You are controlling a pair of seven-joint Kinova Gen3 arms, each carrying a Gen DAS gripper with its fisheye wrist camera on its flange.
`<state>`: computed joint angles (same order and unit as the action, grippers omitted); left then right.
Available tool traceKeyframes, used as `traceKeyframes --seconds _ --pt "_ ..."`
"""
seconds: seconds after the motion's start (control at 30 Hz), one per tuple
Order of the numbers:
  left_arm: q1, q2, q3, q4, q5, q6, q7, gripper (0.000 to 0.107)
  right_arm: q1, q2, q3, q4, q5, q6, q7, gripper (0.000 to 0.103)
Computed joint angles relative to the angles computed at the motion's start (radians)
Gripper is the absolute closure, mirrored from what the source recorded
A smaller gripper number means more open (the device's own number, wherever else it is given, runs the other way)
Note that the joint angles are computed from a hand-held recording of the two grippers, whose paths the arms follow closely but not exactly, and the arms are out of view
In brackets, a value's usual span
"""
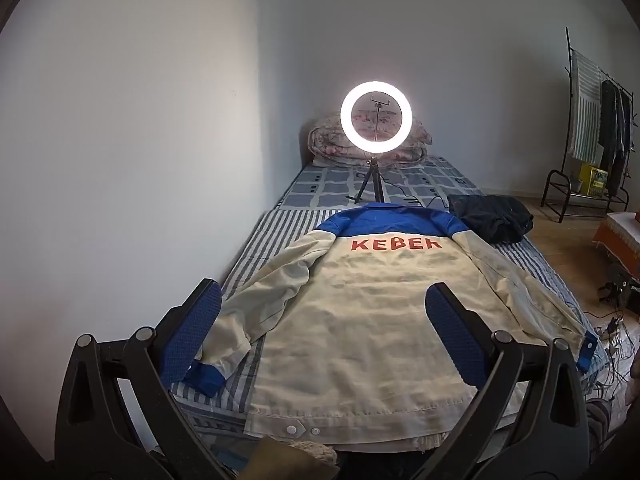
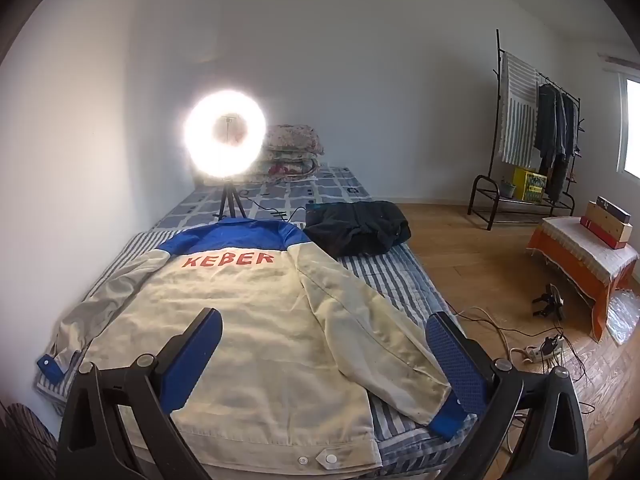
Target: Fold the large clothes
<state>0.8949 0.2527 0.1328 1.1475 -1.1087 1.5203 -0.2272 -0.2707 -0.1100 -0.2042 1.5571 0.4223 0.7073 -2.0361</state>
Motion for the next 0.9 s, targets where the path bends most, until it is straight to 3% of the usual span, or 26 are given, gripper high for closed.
traceKeyframes --seconds 0.9 --pt "0.053 0.000 -0.003 -0.043 -0.059 0.077 -0.014 0.004 0.017 -0.028 -0.029 0.015 0.052 -0.010 -0.071 0.000"
